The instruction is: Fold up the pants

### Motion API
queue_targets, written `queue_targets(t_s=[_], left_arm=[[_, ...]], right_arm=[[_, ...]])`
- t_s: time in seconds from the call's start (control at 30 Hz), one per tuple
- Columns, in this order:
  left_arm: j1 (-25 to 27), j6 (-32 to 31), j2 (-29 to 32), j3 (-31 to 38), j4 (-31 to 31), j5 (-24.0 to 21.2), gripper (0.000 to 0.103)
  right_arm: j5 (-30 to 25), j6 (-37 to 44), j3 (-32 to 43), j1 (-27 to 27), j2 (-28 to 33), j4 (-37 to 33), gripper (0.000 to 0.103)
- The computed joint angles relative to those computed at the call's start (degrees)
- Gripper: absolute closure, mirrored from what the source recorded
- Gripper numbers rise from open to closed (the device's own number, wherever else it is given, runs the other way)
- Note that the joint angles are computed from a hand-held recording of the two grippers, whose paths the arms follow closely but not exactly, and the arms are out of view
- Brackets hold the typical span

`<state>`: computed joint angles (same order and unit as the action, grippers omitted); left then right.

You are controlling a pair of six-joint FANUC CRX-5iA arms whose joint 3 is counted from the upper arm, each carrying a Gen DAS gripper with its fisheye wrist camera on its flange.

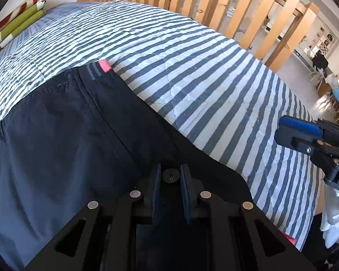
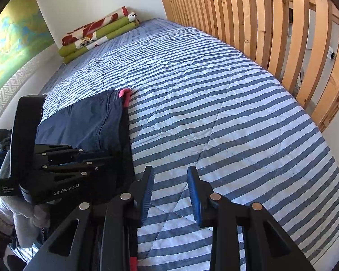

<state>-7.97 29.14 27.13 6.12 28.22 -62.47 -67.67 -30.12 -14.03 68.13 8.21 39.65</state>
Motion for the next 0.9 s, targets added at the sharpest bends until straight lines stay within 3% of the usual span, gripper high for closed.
queue_targets(t_s=[0.1, 0.33, 0.47, 0.63, 0.9], left_arm=[[0.09, -1.82, -0.69, -0.90, -0.29, -0.35, 0.085], [0.97, -1.60, 0.00, 0.53, -0.70, -5.43, 0.085], [1.07, -1.22, 0.89, 2.58, -1.21, -9.63, 0.080], [1.19, -4.05, -2.72, -1.09, -2.23, -6.79, 0.073], [2.20, -7.91, -6.29, -5.95, -1.29, -6.03, 0.071]], right_arm=[[0.49, -0.19, -0.08, -0.22, -0.02, 0.07, 0.076], [0.83, 0.52, 0.34, -0.30, 0.30, 0.10, 0.076], [1.53, -0.22, -0.28, -0.47, -0.08, 0.31, 0.076], [5.86, -1.20, -1.99, -1.78, -0.95, 0.52, 0.076], [6.95, -1.73, -1.55, -2.16, -0.32, 1.65, 0.076]])
